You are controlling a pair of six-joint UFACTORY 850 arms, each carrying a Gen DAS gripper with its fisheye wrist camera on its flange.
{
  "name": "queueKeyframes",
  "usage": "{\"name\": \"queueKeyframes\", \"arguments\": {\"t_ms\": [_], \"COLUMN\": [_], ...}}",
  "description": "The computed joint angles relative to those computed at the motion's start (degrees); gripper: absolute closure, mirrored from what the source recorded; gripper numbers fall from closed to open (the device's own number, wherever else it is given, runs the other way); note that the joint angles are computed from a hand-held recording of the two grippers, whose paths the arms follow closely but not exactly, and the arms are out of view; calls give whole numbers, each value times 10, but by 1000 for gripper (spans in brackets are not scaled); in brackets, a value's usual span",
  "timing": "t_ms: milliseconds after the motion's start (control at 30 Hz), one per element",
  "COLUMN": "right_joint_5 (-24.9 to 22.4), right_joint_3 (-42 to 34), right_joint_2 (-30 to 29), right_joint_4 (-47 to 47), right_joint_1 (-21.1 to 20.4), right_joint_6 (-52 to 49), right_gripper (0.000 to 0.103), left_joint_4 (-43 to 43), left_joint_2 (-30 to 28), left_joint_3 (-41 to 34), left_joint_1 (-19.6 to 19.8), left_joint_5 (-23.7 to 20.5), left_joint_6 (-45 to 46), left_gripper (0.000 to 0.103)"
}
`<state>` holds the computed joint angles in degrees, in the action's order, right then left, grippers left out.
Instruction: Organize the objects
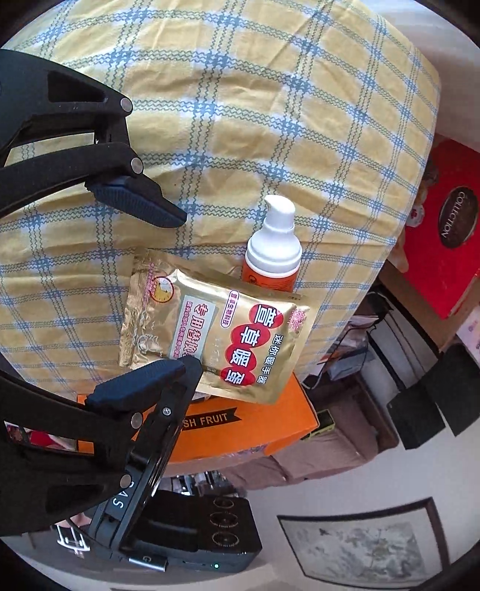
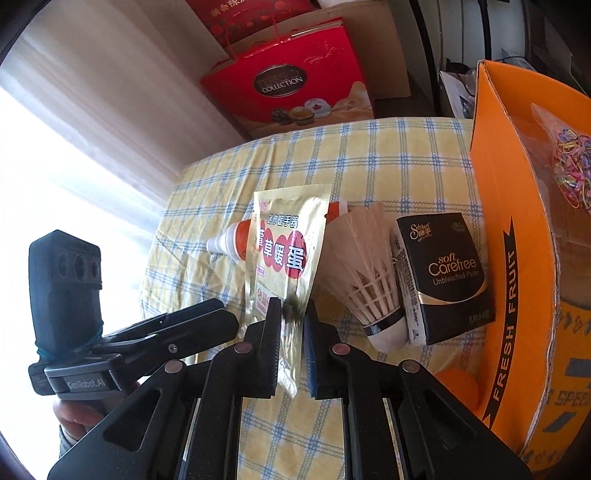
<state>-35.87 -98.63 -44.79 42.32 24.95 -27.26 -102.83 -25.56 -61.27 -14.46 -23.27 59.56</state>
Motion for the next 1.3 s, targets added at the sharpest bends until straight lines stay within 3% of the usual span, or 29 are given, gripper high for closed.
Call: {"name": "queueKeyframes", "arguments": {"t_ms": [300, 367, 433, 467, 900, 1300], "right_joint_5": [-3, -5, -7, -6, 2, 20], "right_joint_3": [-4, -5, -5, -5, 29, 105], "right_joint_2": [-7, -8, -8, -8, 39, 136], "right_joint_4": [7, 15, 19, 20, 60, 89], "right_joint_1": [0, -1, -1, -1, -5, -50], "right_joint_6": [8, 4, 3, 1, -56, -106], "right_gripper": [92, 92, 92, 92, 93, 92], "left_joint_4": [-22, 5, 29, 27, -49, 26], "left_joint_2": [-19, -25, -30, -31, 5, 1], "left_joint_3": [-21, -30, -37, -37, -11, -99], "left_joint_1": [6, 5, 2, 2, 4, -44], "left_joint_5": [-16, -24, -25, -26, -102, -78], "left_joint_6": [33, 26, 9, 12, 63, -6], "left_gripper": [36, 64, 77, 78, 88, 90]}}
